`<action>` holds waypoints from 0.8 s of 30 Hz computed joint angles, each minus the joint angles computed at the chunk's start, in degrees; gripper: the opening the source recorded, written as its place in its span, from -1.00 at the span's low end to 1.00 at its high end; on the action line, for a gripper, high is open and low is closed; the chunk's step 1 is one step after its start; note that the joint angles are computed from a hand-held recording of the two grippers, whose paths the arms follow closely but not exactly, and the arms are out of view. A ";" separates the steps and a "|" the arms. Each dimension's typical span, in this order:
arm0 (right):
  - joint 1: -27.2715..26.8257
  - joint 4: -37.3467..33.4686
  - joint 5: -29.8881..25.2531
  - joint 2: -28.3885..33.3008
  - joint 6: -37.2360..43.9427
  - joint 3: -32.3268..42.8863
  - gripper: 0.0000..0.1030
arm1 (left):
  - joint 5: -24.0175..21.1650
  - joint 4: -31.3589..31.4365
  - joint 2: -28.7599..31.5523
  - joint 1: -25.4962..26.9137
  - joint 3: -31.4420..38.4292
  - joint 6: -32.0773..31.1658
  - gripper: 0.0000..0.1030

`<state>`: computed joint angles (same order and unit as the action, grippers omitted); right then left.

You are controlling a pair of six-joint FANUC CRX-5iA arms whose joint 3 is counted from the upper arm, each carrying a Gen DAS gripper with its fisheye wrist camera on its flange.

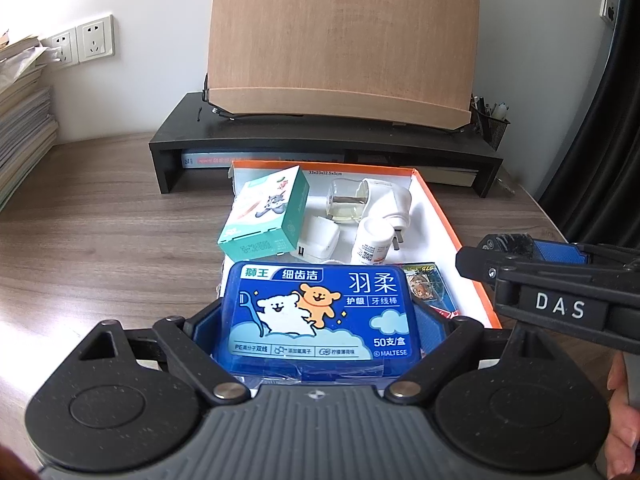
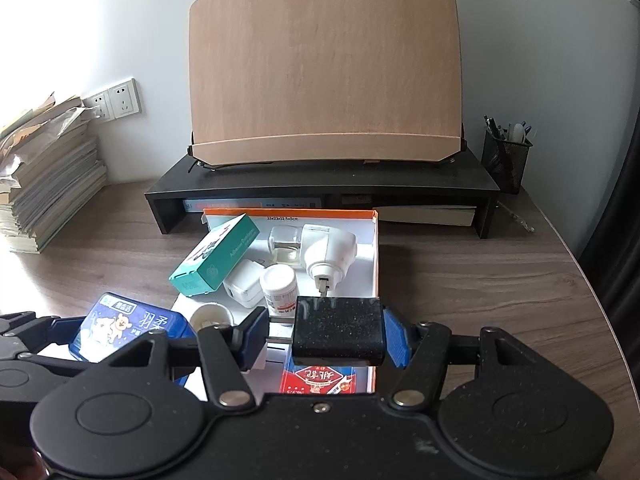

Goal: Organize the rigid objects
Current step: 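Lower and release the black charger with the right gripper while the left releases the floss box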

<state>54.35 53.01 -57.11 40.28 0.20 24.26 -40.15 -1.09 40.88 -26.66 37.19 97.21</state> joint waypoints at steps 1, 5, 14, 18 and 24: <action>-0.06 -0.32 -0.02 0.12 0.33 0.20 0.41 | -0.11 0.05 0.05 0.00 0.03 -0.10 0.82; -0.24 -1.15 0.14 0.56 1.19 0.85 0.41 | -0.99 -0.20 0.52 0.02 0.79 0.43 0.82; -0.72 -3.08 0.48 1.70 3.59 2.50 0.41 | -1.50 0.85 0.95 0.10 1.03 -0.30 0.82; -0.96 -3.94 0.61 2.15 4.38 3.09 0.41 | -1.86 1.39 1.32 0.20 1.31 -0.49 0.82; -1.35 -2.80 1.66 2.17 3.96 2.50 0.46 | -2.45 1.38 1.69 0.15 1.92 -0.22 0.82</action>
